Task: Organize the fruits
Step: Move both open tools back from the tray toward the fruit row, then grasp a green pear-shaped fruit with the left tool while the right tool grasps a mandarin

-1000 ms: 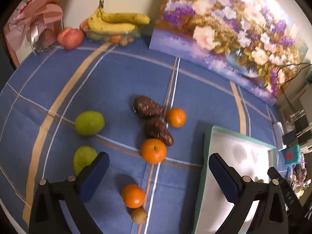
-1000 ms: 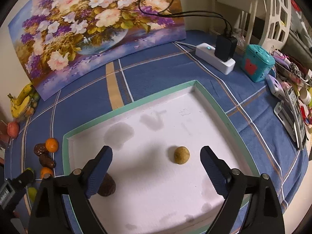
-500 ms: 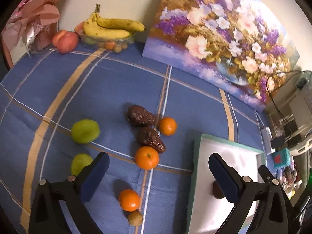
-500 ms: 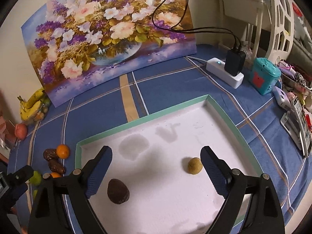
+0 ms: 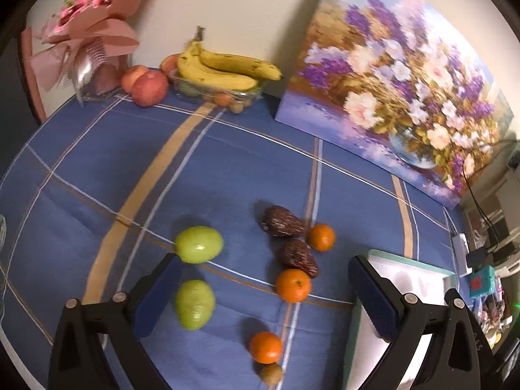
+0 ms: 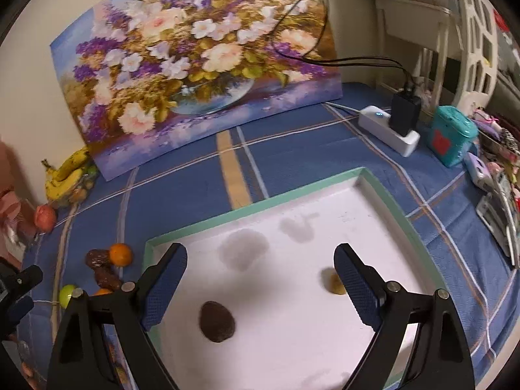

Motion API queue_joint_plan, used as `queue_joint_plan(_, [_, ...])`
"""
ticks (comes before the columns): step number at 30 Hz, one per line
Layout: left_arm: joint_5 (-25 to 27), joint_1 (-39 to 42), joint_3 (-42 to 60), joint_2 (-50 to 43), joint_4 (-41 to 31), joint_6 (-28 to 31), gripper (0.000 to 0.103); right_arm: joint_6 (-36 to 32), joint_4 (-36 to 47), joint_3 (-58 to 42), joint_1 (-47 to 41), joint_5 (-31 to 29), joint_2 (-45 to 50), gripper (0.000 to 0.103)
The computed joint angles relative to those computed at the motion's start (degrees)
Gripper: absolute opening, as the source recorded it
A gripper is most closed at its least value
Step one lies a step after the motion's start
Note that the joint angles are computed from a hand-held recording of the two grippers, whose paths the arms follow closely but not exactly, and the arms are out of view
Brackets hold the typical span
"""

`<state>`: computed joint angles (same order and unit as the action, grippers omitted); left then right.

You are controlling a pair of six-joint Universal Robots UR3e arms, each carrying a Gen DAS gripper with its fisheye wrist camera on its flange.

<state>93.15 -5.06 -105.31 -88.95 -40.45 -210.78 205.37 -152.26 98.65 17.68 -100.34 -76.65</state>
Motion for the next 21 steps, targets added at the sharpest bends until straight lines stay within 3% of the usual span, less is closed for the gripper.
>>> queue_joint_plan(12, [-8.52, 17.32, -11.55, 14.46, -1.85, 3.74, 0.102, -4.65, 2.84, -13.02, 7.22, 4.98, 7.89, 0.092])
queue_joint_plan(17, [-11.41, 20.32, -12.91, 15.54, -3.2, 5.24, 0.102, -6.13, 5.83, -21.41, 10.76, 5.54, 13.47, 0.092])
queue_joint_plan(21, [-10.48, 18.6, -12.69, 14.04, -4.16, 5.65, 0.1, -6.92, 9.43, -28.74, 12.33, 7.07, 18.36, 0.09])
